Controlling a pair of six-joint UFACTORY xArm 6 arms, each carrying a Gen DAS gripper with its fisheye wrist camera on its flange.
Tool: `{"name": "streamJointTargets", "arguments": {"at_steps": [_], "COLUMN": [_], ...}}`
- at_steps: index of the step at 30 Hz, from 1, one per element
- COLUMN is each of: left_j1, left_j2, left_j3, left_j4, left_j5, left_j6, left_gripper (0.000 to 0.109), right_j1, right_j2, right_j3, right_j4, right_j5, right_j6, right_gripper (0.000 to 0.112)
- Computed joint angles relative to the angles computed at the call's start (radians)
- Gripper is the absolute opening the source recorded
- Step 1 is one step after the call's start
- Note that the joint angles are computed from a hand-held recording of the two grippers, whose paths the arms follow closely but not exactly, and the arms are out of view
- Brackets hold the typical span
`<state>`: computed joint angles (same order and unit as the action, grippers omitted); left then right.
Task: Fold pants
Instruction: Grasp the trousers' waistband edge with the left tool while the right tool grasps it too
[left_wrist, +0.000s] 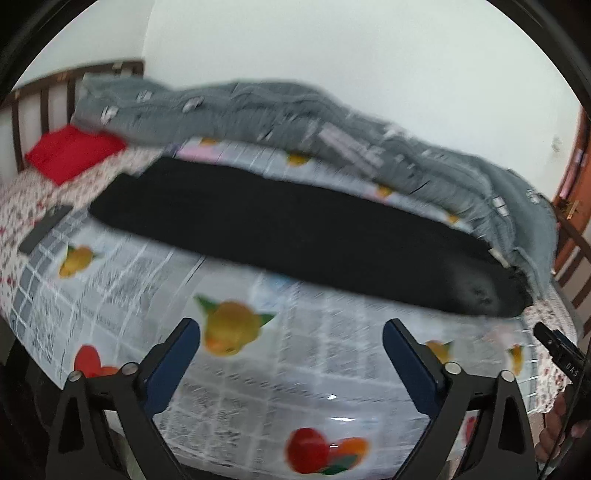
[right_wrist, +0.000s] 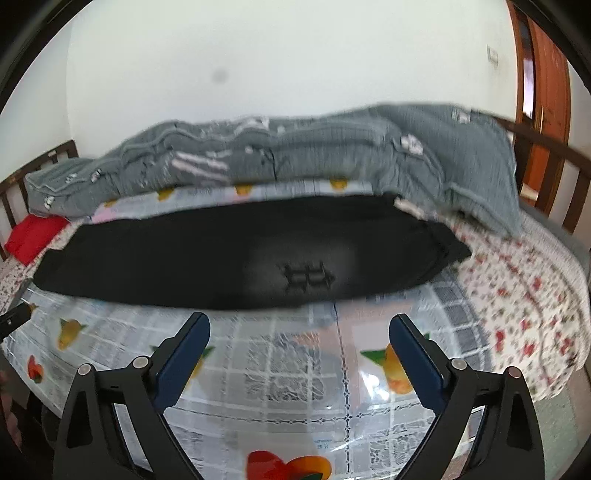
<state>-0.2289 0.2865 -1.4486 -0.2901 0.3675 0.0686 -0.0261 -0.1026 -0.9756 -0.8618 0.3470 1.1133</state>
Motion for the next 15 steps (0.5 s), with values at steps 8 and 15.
{"name": "streamJointTargets", "arguments": {"at_steps": [8, 15], "left_j1": [0.083, 0.142], "left_j2": [0.165, 0.374], "left_j3": [-0.149, -0.405], "left_j4": [-0.266, -0.296], "left_j5": [0.075, 0.121], "left_j6": [0.143, 0.06], "left_gripper": [0.094, 0.088], "right_j1": [-0.122, -0.176], "right_j2": [0.111, 0.197], "right_j3": [0.028, 0.006], "right_j4": [0.127, 0.468], "right_j5": [-0.171, -0.242], "right_j6": [-0.086, -0.325], "right_gripper": [0.07, 0.056]}}
